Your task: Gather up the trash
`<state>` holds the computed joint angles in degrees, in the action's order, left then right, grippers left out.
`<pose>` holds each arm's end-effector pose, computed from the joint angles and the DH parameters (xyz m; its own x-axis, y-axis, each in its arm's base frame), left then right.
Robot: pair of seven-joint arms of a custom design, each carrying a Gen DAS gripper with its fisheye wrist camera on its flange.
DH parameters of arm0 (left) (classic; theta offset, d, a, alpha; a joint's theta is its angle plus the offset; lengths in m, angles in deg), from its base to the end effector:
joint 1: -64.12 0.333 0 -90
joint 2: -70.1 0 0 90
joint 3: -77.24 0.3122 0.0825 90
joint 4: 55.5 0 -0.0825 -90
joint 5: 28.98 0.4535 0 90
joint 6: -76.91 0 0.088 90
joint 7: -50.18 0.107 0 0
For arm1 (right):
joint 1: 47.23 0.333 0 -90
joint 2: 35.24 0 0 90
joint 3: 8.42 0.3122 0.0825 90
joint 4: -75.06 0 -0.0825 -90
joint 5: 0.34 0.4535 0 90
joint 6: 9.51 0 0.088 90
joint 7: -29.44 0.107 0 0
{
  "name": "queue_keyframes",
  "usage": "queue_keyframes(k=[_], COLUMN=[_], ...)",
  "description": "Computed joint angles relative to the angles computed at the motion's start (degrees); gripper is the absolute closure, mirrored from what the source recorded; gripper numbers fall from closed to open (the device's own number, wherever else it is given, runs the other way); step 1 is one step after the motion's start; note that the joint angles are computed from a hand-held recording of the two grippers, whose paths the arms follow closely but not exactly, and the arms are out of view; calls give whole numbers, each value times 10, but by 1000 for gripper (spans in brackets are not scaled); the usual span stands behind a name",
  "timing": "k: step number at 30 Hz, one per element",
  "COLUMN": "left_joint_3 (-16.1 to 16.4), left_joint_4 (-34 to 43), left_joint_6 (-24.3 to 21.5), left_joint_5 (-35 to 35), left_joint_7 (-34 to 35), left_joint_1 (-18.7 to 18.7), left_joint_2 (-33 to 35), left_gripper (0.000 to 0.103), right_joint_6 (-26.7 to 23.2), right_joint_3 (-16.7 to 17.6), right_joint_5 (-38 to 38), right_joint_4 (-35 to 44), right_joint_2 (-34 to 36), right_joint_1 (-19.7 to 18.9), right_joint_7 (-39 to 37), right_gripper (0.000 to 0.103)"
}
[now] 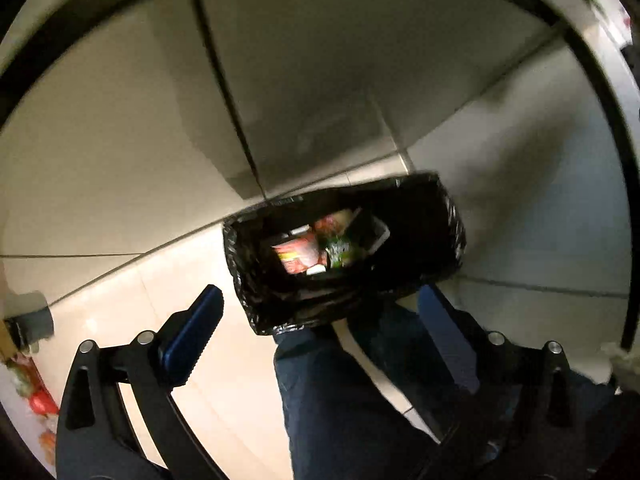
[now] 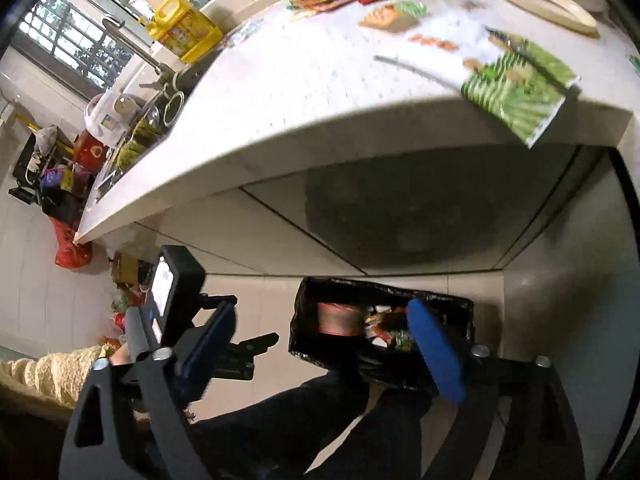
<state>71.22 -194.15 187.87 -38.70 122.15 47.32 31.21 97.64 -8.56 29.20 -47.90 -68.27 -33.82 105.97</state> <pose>0.3973 -0.1838 0.5429 -0.0329 -0.9874 0.1549 -0.9887 0.0095 -0.1495 0.4470 0.1438 0.6566 0.4193 -0.8045 -0.4206 -0.8899 -0.2727 -0.3655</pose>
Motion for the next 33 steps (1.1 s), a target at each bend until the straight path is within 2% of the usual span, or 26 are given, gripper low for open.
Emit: queue_keyframes(k=[1,5,6,9,13,18,20,25,29,33], left_joint_3=[1,-12,-17,-33,-53,-75,-77,-87,-82,-77], left_joint_4=[9,40,53,107,163,228,249,284,302,322], left_joint_6=[-4,-22,-22,3,49,92,95,65,54,44], left_joint_5=[-1,33,43,100,165,239,256,294,299,299], left_joint_7=[-6,-22,-29,-40,-82,-150,-161,-193,-204,-209], left_joint_1=[3,10,11,27,58,99,104,117,109,105], left_joint_2=[-2,-55,-65,-81,-60,-14,5,40,61,80], left_gripper=[8,8,8,7,7,7,7,7,7,7], right_joint_6=[2,11,-2,-16,63,255,300,259,251,263], right_joint_3=[2,11,17,15,23,73,83,64,78,93], right_joint_5=[-3,-25,-43,-41,-35,-131,-154,-135,-187,-250], right_joint_4=[6,35,62,104,130,130,138,199,224,235], right_joint_2=[2,10,25,47,49,25,30,89,118,129], right_joint_1=[-1,-5,-8,-6,-1,-13,-15,10,-2,-7], right_joint_7=[4,14,25,47,45,45,68,114,168,197], right_gripper=[5,5,5,5,5,5,5,5,5,5])
